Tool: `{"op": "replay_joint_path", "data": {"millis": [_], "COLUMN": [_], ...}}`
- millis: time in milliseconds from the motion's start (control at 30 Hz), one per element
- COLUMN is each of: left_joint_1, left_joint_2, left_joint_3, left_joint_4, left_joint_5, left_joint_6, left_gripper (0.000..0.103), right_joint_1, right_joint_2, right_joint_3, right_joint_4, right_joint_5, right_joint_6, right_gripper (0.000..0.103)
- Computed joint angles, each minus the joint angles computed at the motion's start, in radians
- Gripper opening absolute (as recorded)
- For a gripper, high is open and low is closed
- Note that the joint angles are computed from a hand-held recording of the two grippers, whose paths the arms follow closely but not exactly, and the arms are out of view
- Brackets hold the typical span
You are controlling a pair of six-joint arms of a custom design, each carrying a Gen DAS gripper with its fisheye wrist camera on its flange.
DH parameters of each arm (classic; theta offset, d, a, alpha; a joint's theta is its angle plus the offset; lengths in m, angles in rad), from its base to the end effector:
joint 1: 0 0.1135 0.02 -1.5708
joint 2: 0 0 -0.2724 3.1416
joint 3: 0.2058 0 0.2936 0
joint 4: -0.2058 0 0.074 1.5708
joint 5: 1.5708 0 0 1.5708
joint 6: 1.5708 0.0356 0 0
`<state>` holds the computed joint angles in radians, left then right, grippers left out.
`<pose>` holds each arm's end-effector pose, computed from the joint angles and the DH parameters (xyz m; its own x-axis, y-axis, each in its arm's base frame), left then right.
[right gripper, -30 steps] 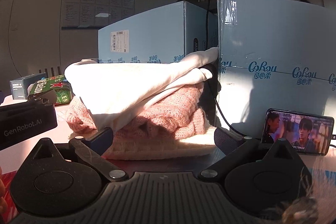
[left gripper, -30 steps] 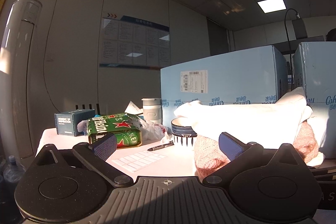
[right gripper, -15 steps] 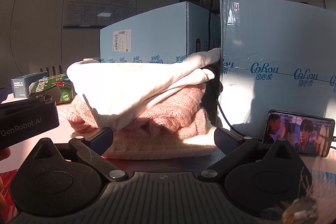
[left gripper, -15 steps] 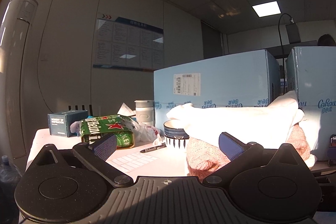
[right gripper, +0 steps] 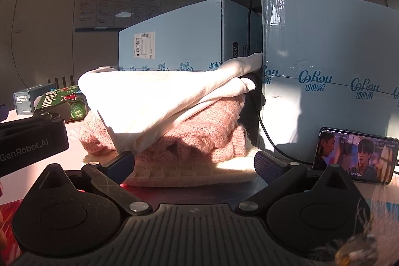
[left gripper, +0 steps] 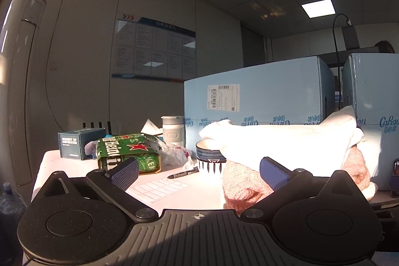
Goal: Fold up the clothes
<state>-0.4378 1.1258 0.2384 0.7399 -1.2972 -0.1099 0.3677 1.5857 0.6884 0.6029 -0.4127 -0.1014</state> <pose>0.2079 -0.0595 0.1621 -0.0503 -0.0092 -0.9987 -0.7581 0.6514 0.0322 0.3236 0.1399 0.1677 -0.1998 -0.1763 -0.9638 -0.7113 0.7026 0.0189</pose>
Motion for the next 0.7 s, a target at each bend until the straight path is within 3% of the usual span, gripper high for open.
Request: {"op": "replay_joint_path", "data": {"millis": [700], "left_joint_1": [0.009], "left_joint_2": [-0.005], "left_joint_3": [0.004], "left_joint_4": [-0.027], "left_joint_5": [0.008], "left_joint_6": [-0.015], "left_gripper": [0.103], "right_joint_1": [0.000], "right_joint_2": [-0.002], "right_joint_3": [0.000], "right_joint_4": [-0.003], "right_joint_5": [-0.004], "right_joint_6": [-0.002], "right_gripper": [0.103]}}
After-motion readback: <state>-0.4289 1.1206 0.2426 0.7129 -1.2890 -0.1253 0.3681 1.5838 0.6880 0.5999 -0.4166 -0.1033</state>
